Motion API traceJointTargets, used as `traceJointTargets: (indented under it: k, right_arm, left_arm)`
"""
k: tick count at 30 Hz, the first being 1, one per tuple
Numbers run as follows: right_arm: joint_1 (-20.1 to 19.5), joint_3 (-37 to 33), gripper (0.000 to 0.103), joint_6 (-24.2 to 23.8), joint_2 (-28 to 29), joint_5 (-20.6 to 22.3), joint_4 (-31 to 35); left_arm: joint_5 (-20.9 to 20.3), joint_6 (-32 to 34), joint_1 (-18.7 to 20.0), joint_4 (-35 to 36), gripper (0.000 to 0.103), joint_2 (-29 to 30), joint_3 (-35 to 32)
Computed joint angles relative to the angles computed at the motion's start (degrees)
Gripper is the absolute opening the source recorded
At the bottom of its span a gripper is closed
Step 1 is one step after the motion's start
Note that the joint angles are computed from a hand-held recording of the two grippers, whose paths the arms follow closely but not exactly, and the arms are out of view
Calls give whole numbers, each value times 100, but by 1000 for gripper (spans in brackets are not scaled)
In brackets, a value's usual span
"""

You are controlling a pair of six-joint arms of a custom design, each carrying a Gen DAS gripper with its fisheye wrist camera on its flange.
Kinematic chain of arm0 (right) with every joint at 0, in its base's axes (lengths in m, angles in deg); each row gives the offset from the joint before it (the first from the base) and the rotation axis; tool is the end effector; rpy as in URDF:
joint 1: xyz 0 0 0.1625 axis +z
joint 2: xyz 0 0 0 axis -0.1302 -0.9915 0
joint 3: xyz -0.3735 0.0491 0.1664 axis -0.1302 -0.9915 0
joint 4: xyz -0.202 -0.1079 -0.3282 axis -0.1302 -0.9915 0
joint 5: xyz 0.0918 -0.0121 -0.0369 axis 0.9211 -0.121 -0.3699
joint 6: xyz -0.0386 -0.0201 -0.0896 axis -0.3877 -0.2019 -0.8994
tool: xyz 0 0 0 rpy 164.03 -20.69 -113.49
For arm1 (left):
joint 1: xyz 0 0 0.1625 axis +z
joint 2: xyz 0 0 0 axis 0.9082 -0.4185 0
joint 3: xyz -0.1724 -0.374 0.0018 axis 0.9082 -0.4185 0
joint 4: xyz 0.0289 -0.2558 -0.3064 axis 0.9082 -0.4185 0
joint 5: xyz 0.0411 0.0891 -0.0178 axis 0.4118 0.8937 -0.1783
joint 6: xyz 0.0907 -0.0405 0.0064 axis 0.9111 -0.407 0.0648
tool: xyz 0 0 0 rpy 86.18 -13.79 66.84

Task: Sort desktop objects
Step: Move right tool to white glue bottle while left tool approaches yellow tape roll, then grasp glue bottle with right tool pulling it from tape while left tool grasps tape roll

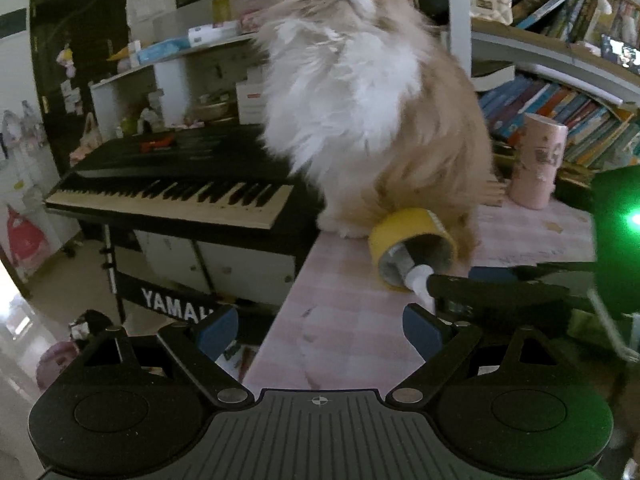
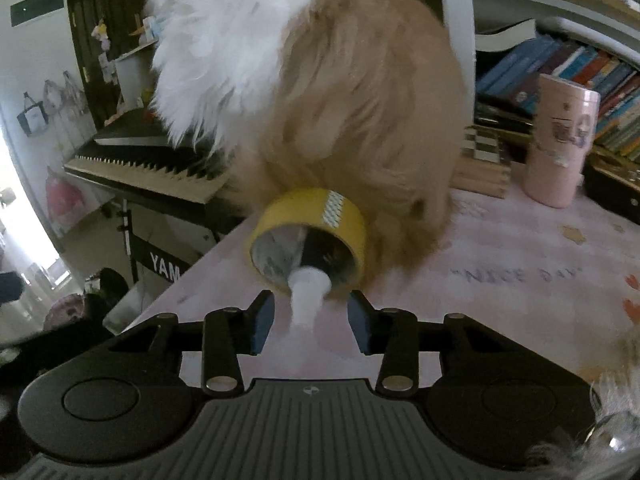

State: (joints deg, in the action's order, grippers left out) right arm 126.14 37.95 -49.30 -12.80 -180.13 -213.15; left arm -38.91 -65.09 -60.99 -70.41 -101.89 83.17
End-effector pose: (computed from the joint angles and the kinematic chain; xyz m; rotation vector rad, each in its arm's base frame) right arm 0.3317 -0.3816 -0.0023 1.2352 -2.5148 0.7461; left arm -0.1542 -0.2186 0.2362 -0.0716 1.8279 -1.1712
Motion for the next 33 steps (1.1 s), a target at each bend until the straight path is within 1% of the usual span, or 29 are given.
traceJointTargets:
  k: [3, 6, 10, 13, 18, 19, 23, 28, 31, 33]
  right_arm:
    - [-8, -324, 37, 34, 262, 12, 135]
    - [-36, -582, 35, -68, 488, 5, 193]
    - [-29, -856, 34, -100, 718, -138, 209]
    - [-24, -1071, 34, -102, 882, -266, 346]
    - [-22, -1224, 33, -371, 1092, -286, 148]
    - [-33, -1230, 31, -439, 1092, -257, 163]
    - [-145, -1107, 30, -621, 858, -58, 479]
    - [-316, -550, 30, -867, 125, 154, 1054]
    - [-428, -143, 30, -1062, -305, 129, 1110]
    - [-493, 85, 30, -1093, -506, 3, 993]
  left_arm:
    - [1, -83, 146, 113, 92, 63, -91]
    - [-42, -191, 221, 235, 92, 114, -169]
    - [-87, -271, 335, 305, 92, 140, -222]
    - [-76, -291, 394, 330, 92, 161, -246]
    - [31, -313, 505, 352, 92, 182, -279]
    - [77, -316, 524, 335, 92, 169, -276]
    - [305, -205, 597, 194, 92, 131, -242]
    - [682, 201, 763, -220, 92, 63, -159]
    - [985, 626, 960, -646, 92, 49, -81]
    - [1208, 960, 1146, -1004, 91, 74, -20]
